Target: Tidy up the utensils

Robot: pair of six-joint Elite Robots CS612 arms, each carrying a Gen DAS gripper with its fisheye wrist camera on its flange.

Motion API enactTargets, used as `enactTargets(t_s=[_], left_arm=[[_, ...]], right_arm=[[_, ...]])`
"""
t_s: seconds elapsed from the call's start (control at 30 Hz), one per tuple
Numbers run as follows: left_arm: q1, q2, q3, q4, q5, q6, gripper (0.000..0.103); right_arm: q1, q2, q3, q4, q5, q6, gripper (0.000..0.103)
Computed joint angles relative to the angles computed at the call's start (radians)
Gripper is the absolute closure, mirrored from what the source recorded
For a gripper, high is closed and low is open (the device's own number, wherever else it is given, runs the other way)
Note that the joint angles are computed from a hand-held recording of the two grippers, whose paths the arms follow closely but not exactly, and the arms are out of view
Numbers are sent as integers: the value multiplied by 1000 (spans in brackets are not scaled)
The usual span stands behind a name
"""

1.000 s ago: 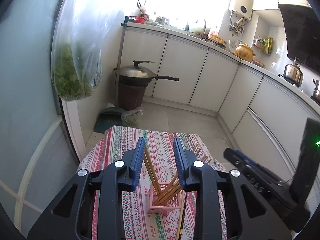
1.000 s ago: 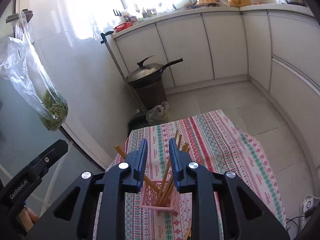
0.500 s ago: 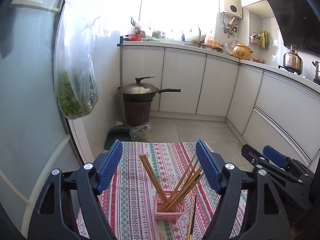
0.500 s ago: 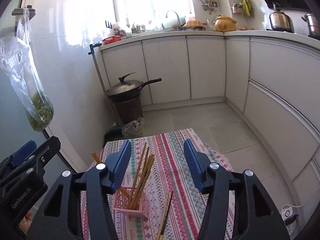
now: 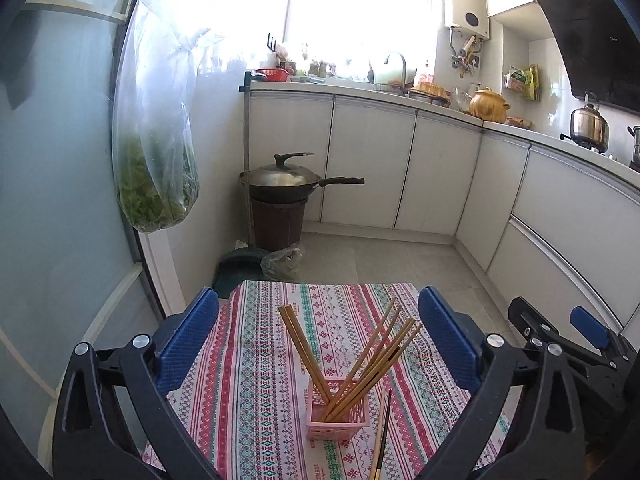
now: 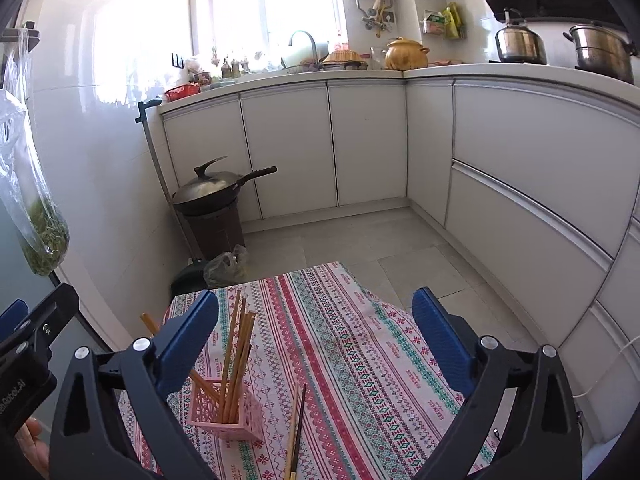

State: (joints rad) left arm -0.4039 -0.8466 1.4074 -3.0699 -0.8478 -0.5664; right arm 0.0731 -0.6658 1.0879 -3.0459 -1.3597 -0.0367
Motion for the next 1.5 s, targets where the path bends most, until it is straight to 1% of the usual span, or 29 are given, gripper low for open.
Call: enactTargets(t_s=[0.27, 0.53, 0.93, 1.17, 1.23, 1.3, 1.37, 1.43, 1.5], left_arm=[[-2, 4, -7, 27, -8, 1, 7], [-1, 12, -19, 55, -21, 9, 7], [-6, 26, -38, 91, -34, 29, 7], [-6, 36, -51, 114, -63, 45, 7], [-5, 38, -54, 119, -100, 57, 7], [1, 36, -55, 124, -171, 64, 7], [7, 39, -63, 145, -279, 81, 7], [9, 48, -82, 184, -374, 107, 7], [8, 62, -104, 227, -457, 128, 7]], right_arm=[[-1, -3, -2, 38, -18, -4, 7], [-9, -6, 3, 58, -25, 14, 7], [-25, -12, 9, 85, -17, 35, 7], [-44, -17, 16, 134, -5, 72, 7], [-53, -19, 20, 150, -1, 97, 7], [-67, -20, 20, 173, 4, 139, 7], [-81, -21, 22, 188, 6, 193, 7], [-99, -17, 11, 206, 13, 268, 7], [-117, -14, 5, 207, 27, 333, 7]])
